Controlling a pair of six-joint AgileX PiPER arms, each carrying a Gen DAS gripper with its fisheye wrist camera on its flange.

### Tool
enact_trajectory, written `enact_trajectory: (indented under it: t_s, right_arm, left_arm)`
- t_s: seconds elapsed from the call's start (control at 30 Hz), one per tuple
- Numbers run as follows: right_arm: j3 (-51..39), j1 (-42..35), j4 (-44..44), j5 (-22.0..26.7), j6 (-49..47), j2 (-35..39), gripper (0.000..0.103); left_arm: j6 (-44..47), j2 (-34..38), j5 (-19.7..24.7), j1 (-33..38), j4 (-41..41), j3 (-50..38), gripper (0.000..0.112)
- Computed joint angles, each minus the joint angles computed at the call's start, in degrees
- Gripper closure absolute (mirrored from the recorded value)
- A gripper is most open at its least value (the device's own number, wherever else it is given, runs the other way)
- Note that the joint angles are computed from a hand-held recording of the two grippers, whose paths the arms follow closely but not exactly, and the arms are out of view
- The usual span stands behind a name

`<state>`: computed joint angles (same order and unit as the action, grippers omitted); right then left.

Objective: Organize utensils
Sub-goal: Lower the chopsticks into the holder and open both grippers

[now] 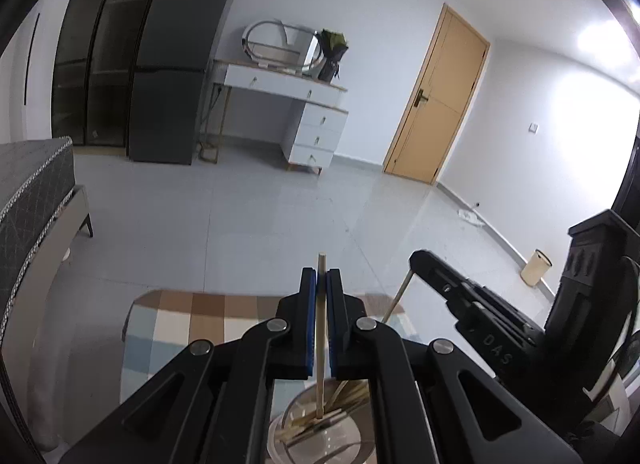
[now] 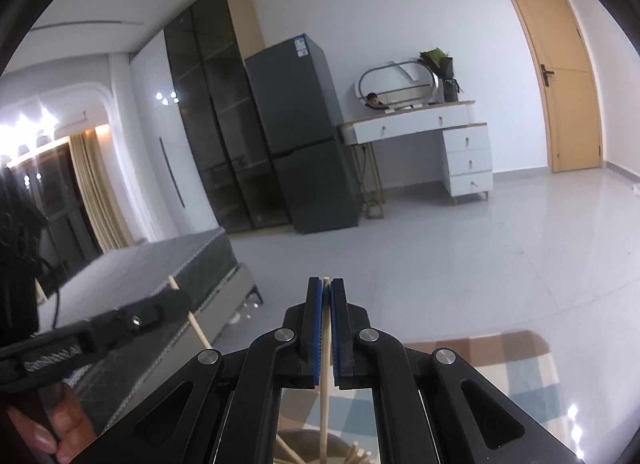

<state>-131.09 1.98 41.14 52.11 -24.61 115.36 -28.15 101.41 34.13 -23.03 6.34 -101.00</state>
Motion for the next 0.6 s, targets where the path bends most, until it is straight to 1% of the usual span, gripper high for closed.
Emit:
enact_trajectory:
  t_s: [0.07, 0.1, 0.17, 0.23, 0.3, 0.37, 0.43, 0.5, 0.53, 0.57, 0.6]
  right_arm:
    - [6.75, -0.57, 3.11, -2.37, -4.75, -2.96, 0.1]
    - [9.51, -0.72, 3.93, -2.8, -6.43, -4.19, 0.1]
    - [13.65, -0.85, 4.91, -3.64, -8.53, -6.11, 0.1]
    - [17.39, -1.66, 7.11, -3.27, -10.46, -7.77, 0.1]
    - [19.86, -1.76, 7.03, -2.86, -11.25, -8.91, 0.1]
    - [20.73, -1.86, 6.15, -1.14, -11.06, -9.13, 0.099]
    - [21.08, -1.86, 4.53, 1.34, -10.6, -9.07, 0.099]
    - [19.28, -1.61, 2.32, 4.05, -8.48, -7.85, 0.097]
    - [18.47, -1.82, 2.05, 6.13, -7.59, -7.34, 0.097]
    - [19.33, -2.16, 1.93, 6.94, -7.2, -7.73, 0.096]
    - [19.29, -2.4, 1.06, 8.27, -5.86, -7.87, 0.094]
  left_arm:
    - [-1.04, -0.99, -1.41, -0.74, 1.75, 2.4, 0.112]
    - [-1.23, -0.82, -0.94, -0.9, 2.38, 1.93, 0.112]
    - [-1.96, -1.71, -1.44, -1.49, 3.15, 4.02, 0.112]
    - [-2.16, -1.93, -0.94, -1.64, 3.26, 4.4, 0.112]
    - [-0.92, -1.81, 0.49, -1.8, 2.33, 3.93, 0.112]
    - [0.43, -2.51, 1.12, -2.28, 1.14, 5.53, 0.112]
    - [1.85, -1.79, 3.03, -2.05, -1.38, 4.97, 0.112]
    - [0.38, -0.5, 6.87, -2.36, -1.07, 3.33, 0.112]
    - [0.07, 0.03, 8.63, -2.2, -1.85, 2.74, 0.112]
    - [0.46, 0.46, 9.89, -1.81, -3.39, 2.11, 0.111]
    - [0.08, 0.68, 11.5, -1.67, -4.21, 1.66, 0.111]
